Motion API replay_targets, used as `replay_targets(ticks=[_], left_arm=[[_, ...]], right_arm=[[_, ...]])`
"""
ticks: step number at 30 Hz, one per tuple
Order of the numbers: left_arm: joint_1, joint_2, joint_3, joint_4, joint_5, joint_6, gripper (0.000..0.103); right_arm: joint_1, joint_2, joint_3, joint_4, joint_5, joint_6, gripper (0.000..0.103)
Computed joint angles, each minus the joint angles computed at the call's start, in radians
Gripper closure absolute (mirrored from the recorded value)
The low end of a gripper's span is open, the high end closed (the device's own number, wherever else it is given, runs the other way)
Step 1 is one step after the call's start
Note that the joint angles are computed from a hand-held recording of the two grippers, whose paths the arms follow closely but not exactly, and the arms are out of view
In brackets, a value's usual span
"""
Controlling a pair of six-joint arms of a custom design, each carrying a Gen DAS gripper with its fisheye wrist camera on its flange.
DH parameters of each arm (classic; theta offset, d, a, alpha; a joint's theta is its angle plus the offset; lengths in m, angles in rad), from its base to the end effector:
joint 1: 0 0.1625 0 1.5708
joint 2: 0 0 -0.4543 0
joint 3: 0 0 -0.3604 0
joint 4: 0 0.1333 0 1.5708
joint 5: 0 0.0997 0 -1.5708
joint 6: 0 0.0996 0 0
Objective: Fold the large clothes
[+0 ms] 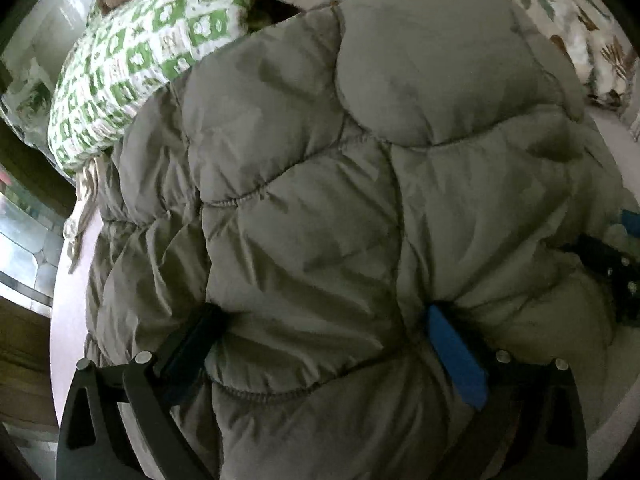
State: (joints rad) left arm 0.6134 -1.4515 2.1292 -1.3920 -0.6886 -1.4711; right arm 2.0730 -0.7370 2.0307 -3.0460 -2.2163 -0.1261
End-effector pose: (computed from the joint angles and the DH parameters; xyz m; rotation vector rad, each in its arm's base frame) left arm -0.1671 -0.3747 0.2708 -0.0912 2.0443 -0.5663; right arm 0.3278 -0.4445 0.0609 0.7042 -2.4149 0.3820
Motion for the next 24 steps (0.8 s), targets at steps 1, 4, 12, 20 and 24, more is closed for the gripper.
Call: replay_targets(ticks=[1,4,12,20,24], left_arm=[[-0.003,-0.013,0.003,-0.011,-0.001,0.011,0.0],[-0.039,-0.097,0.035,-0.073,0.004,0.043,0.001],[-0.051,-0.156,-0.015,0.056,0.049,-0.02,0.001],[0.068,-0.079,-0.012,-0.033,0.042,0.075,0.0],[0.098,-0.066,-0.02,-0.067,0.048,0.136,0.0]], right_arm=[[0.001,0.0,-0.007,0.019,-0.005,0.001,0.0],[0.0,-0.041,-0.013,0.087,0.03,0.034,0.0],[0.007,-0.104,-0.052,0.061,0.187,0.084,0.0],[0.043,0.08,-0.237,0.207,0.077,0.108,0.001],[0.027,0.129,-0.277,0.247,0.021,0.112,0.0]])
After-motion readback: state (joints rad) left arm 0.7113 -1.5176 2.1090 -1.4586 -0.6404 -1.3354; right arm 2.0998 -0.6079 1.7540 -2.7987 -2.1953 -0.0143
